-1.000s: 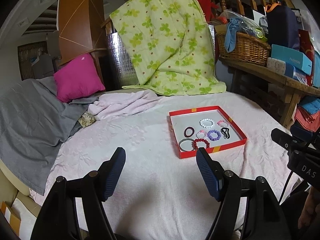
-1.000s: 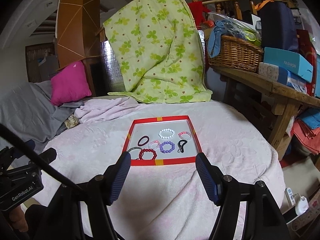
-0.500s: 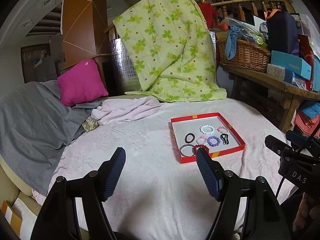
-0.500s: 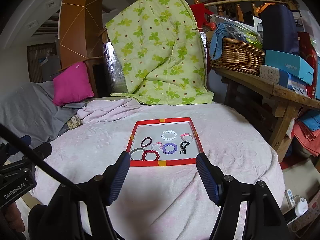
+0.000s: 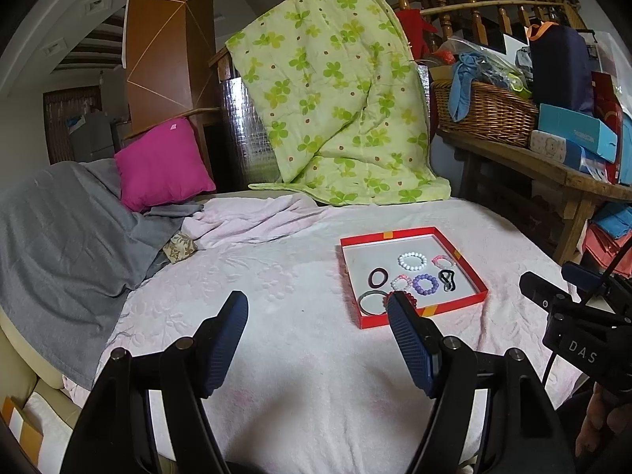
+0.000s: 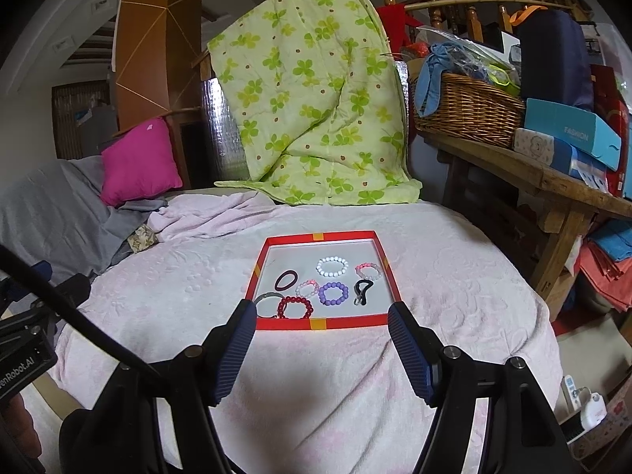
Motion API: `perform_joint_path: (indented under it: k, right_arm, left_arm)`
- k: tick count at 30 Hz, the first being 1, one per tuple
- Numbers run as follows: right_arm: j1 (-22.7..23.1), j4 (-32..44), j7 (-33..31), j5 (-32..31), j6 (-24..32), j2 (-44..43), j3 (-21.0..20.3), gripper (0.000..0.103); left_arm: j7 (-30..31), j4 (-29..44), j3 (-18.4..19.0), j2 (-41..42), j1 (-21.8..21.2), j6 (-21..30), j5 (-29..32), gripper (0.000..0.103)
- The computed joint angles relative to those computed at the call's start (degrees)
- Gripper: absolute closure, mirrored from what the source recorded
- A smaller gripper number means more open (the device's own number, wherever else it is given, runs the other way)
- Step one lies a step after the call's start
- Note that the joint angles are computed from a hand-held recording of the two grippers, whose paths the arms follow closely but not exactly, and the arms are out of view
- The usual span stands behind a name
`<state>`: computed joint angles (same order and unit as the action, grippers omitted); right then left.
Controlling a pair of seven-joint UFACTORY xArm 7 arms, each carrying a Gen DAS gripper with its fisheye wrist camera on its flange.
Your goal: Organize jewelry
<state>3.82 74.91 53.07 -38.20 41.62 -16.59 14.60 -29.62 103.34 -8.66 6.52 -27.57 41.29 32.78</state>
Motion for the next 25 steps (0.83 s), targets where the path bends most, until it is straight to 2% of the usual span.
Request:
perform_joint_path:
  k: [15,19,22,25]
  right_arm:
    - [1.28,2.62,-0.03,-1.75,1.23,3.2,-1.0,0.03]
    - [1.55,3.25,-0.19,-1.9,1.21,4.12,-1.62,0.03]
    - [1.79,3.8,-0.53,-1.75,0.96,5.13,-2.24,0.03]
    - [1.53,3.28,-0.07,-2.02,0.0,5.55,-3.2,0.03]
  left_arm:
    - [1.59,2.61,0.72,2.35,-0.45,-0.57,-1.63,0.029]
    - [1.57,2.78,1.17,2.65,-0.62,-1.45,-1.82,0.029]
    - [0.87,2.35,1.59,2.85,-0.55,-4.13,-1.32,0.029]
    - [1.35,4.44,1.8,4.85,-0.67,-3.15,-1.81,0.029]
